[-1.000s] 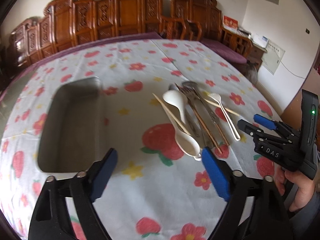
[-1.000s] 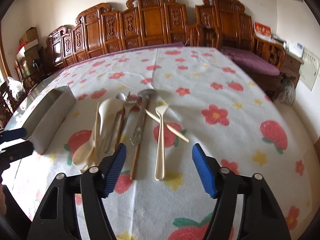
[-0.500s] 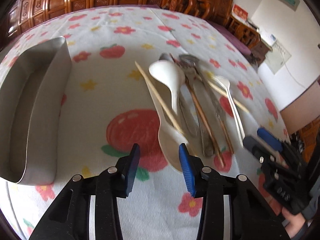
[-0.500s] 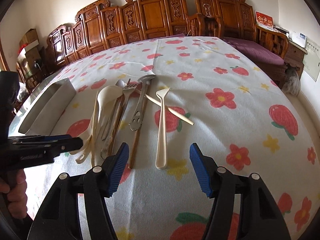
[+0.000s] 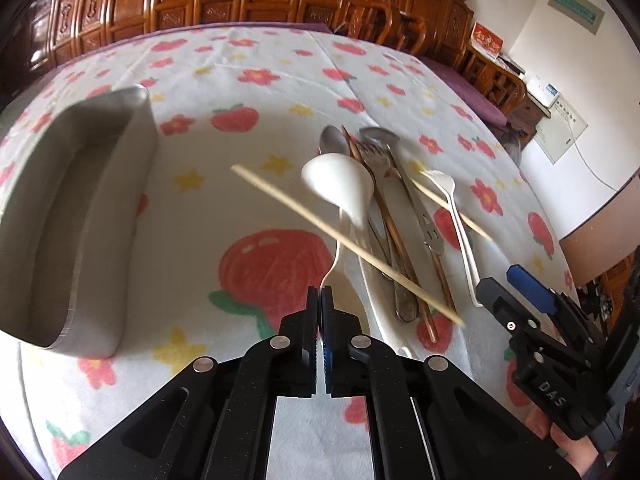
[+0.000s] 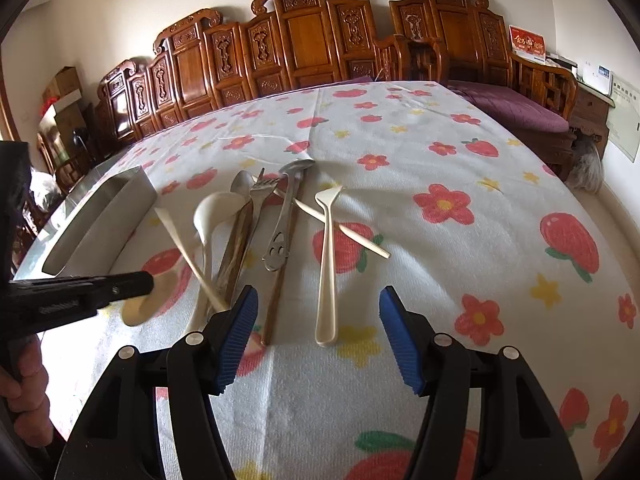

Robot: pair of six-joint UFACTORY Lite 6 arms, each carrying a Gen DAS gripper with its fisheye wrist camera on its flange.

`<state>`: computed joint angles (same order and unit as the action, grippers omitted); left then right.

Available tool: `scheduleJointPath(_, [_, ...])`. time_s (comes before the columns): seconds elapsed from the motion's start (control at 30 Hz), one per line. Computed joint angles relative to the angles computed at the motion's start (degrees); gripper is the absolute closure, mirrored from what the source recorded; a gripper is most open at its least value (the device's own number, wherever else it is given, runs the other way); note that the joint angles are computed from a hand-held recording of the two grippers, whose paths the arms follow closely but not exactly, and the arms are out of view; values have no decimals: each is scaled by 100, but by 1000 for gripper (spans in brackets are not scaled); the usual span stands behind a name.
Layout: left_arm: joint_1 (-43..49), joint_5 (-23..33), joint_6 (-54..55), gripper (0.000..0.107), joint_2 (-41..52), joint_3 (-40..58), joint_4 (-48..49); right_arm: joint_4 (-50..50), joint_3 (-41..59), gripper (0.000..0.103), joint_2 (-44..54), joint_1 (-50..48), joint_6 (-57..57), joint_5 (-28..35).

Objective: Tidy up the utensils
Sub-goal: 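Grasp a white plastic spoon with the left tool while the right tool grasps a wooden chopstick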

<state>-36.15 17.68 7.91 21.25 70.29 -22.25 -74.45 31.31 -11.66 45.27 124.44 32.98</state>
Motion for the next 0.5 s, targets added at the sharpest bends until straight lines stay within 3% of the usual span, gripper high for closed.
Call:
scheduleJointPath(0.33, [122, -226, -992, 106, -759, -498, 1407, -727, -31, 39, -63, 95, 537, -359])
scheduleJointPath(0.5, [212, -166, -924, 106, -719, -338, 1425, -1444, 317, 41, 314, 61, 863, -864])
